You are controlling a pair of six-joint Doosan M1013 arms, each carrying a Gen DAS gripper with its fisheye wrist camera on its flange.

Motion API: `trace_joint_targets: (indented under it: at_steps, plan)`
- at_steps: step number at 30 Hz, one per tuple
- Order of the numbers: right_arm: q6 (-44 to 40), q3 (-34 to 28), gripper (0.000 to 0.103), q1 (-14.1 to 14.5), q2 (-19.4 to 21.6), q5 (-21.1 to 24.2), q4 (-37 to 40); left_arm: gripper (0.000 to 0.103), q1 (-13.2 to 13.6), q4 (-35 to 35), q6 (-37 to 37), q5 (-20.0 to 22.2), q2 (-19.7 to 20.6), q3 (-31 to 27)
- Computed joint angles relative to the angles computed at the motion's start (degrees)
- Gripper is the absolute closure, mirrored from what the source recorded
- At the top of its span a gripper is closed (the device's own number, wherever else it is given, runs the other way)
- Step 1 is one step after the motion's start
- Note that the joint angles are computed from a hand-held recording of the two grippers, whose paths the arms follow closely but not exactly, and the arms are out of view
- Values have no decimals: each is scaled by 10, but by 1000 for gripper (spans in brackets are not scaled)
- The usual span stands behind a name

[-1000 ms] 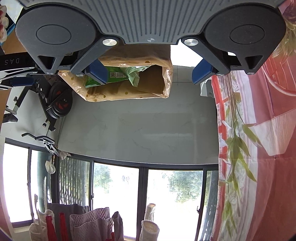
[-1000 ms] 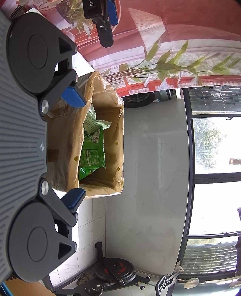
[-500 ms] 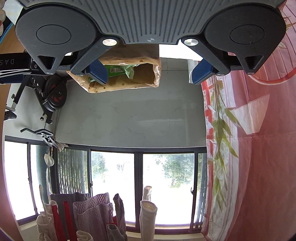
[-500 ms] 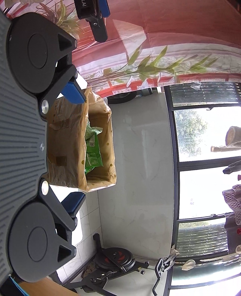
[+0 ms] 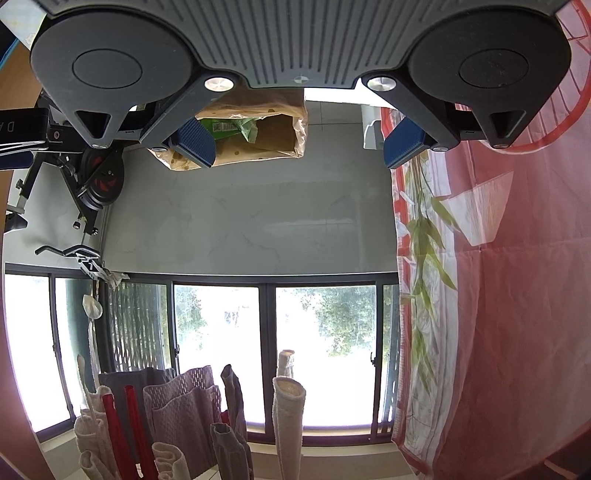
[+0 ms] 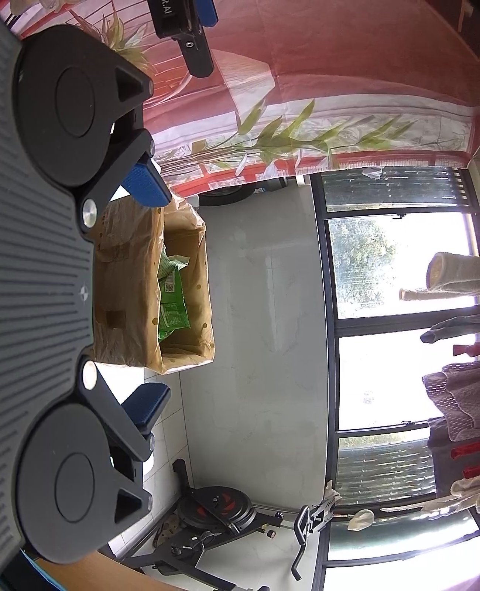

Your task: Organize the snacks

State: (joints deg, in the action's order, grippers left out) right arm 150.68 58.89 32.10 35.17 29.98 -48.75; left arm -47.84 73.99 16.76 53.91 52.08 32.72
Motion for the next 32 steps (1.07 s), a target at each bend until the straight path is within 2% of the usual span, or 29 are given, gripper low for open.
trace_joint_targets:
  at_steps: [7, 16, 32]
  plan:
    - [-15, 2, 0, -1, -1, -8, 15, 4, 0, 0, -11, 2, -5, 9]
    - [5, 9, 0, 0, -4, -14, -5, 4, 1, -8, -6, 5, -3, 6]
    - [-3, 8, 0, -1, -3, -11, 4, 4, 6, -3, -30, -19, -15, 35]
